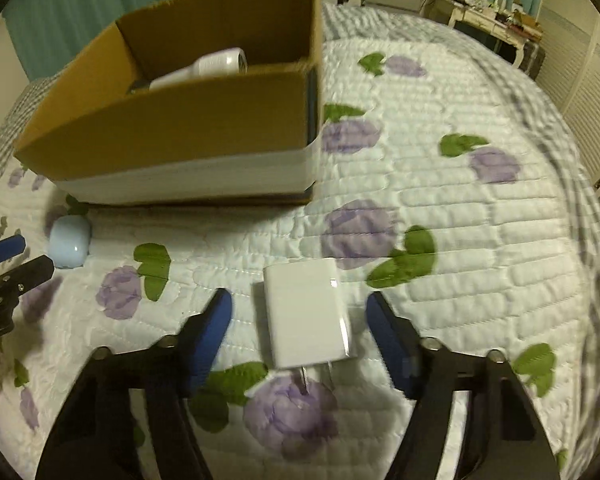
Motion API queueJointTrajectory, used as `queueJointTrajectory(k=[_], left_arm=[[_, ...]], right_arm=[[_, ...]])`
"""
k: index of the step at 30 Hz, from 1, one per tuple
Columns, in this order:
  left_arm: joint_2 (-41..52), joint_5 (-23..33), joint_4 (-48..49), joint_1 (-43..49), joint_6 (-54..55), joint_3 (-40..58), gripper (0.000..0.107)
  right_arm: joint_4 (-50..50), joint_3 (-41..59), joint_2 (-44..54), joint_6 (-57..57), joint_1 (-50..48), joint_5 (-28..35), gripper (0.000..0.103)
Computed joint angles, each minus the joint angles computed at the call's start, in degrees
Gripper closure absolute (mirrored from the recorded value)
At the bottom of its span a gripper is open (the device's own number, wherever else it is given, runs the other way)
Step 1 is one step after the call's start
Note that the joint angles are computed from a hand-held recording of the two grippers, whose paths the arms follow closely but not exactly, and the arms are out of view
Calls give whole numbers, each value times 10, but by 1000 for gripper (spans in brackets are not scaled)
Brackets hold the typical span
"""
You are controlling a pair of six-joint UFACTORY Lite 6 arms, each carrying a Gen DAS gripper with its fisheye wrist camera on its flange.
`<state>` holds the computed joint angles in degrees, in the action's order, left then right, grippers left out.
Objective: Organize rigid objects
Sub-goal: 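Grasp the light-blue earbud case with the left tool while the right tool grasps the white charger plug, then carry the earbud case and charger plug over the box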
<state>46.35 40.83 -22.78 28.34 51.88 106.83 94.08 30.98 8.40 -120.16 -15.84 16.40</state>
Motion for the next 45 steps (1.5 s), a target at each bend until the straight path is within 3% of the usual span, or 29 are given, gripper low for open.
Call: queueJointTrajectory(k=[2, 10, 15, 17, 18, 24, 30, 34, 38, 45], left_arm=[[15, 1, 14, -6, -12, 13, 29], [58, -24, 57, -42, -58, 50, 29], [81, -7, 34, -42, -46, 75, 33], [75, -8, 25, -38, -38, 67, 52], [74, -3, 24, -36, -39, 68, 52], [16, 5, -10, -21, 2, 8, 52], [-100, 7, -50, -10, 48, -98, 52], [-166, 26, -66, -2, 52, -130, 52], [-212, 67, -89, 11, 60, -115, 52], [-289, 151, -142, 47, 71, -83, 52]], right_arm=[[41, -2, 3, -41, 2, 1, 61], [45, 3, -4, -38, 15, 28, 61], [62, 11, 11, -34, 37, 21, 61], [48, 1, -2, -14, 38, 21, 61], [42, -1, -5, -7, 37, 21, 61], [-90, -23, -76, 122, 30, 36, 62], [-281, -61, -221, 317, 19, 75, 62], [-416, -68, -344, 454, -7, 146, 62], [-486, -53, -444, 526, -42, 230, 62], [-504, 10, -570, 554, -134, 397, 62]])
